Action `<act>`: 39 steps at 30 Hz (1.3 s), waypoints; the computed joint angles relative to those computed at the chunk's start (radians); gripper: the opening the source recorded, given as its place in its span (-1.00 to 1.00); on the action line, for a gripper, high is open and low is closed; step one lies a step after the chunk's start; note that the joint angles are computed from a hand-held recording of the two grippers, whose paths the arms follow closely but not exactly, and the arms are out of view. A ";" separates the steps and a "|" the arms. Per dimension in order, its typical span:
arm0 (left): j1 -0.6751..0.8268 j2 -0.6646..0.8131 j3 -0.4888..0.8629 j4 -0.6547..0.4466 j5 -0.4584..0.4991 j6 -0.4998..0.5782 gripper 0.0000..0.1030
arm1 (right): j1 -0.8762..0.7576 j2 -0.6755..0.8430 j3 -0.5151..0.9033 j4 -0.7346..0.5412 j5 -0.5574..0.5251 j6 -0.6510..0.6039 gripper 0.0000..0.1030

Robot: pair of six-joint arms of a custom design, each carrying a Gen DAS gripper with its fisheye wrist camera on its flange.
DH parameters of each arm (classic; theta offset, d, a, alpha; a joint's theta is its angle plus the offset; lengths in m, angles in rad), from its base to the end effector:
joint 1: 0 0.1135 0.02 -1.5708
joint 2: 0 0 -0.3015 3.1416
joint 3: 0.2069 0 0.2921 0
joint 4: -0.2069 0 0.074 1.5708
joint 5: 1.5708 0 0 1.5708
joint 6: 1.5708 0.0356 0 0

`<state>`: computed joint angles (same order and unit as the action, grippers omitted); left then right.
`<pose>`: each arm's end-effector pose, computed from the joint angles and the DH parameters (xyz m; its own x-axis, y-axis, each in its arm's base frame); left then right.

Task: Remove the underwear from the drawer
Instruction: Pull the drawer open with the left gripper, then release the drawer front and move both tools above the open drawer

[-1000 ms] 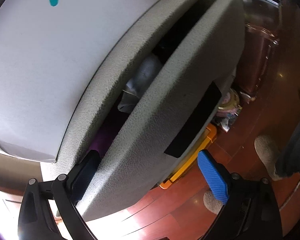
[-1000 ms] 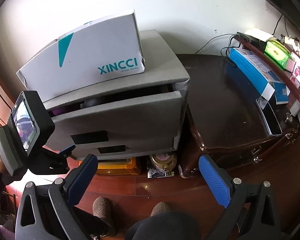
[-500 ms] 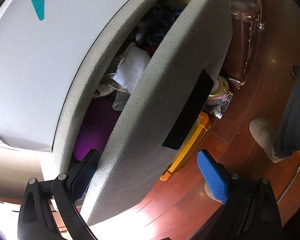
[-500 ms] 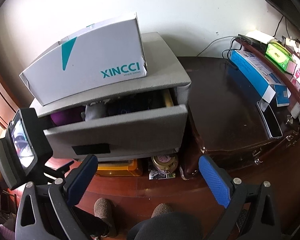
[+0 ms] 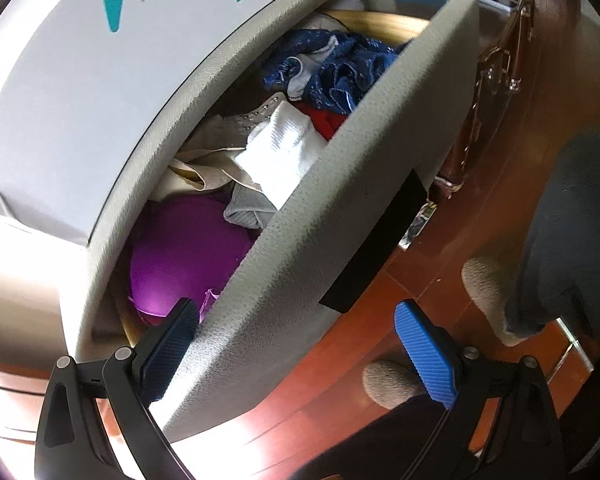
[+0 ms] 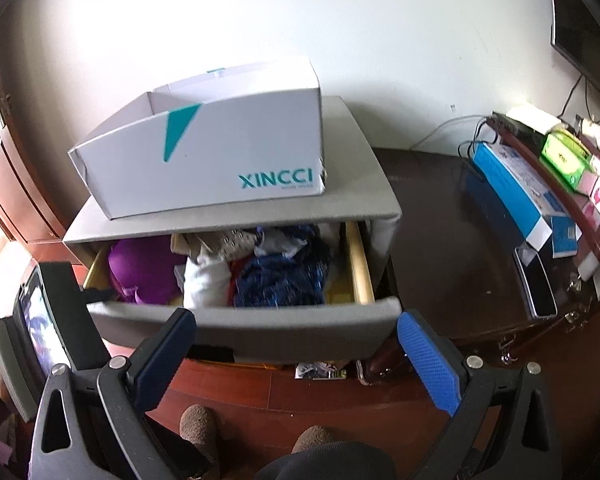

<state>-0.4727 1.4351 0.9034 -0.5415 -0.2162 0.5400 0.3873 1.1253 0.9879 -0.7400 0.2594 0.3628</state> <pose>0.2777 -0.1334 0.2234 -0.4893 0.8142 -0.3125 0.7055 0.5802 0.4071 0.2356 0.0863 0.3225 -0.7414 0.0680 -0.6676 0.0534 0.9977 0.0424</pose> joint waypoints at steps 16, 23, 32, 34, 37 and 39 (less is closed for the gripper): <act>-0.039 -0.115 -0.092 -0.044 0.013 -0.099 0.86 | 0.023 -0.036 0.024 -0.069 0.032 0.027 1.00; 0.009 -0.152 -0.057 -0.115 0.066 -0.095 0.85 | 0.021 -0.045 0.029 -0.091 0.018 0.027 1.00; 0.057 -0.192 0.014 -0.184 0.148 -0.236 0.51 | 0.002 -0.017 0.052 -0.088 -0.027 -0.001 1.00; 0.041 -0.226 0.022 -0.200 0.129 -0.265 0.51 | 0.002 -0.010 0.055 -0.084 -0.037 -0.005 1.00; 0.043 -0.265 0.042 -0.233 0.134 -0.319 0.52 | 0.001 0.000 0.053 -0.070 -0.069 -0.009 1.00; 0.049 -0.298 0.052 -0.250 0.130 -0.365 0.57 | 0.003 0.016 0.057 -0.065 -0.089 -0.012 1.00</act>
<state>-0.4234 1.1367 0.9558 -0.7918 -0.0866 0.1746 0.3906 1.1413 1.0454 -0.8049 0.1702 0.3506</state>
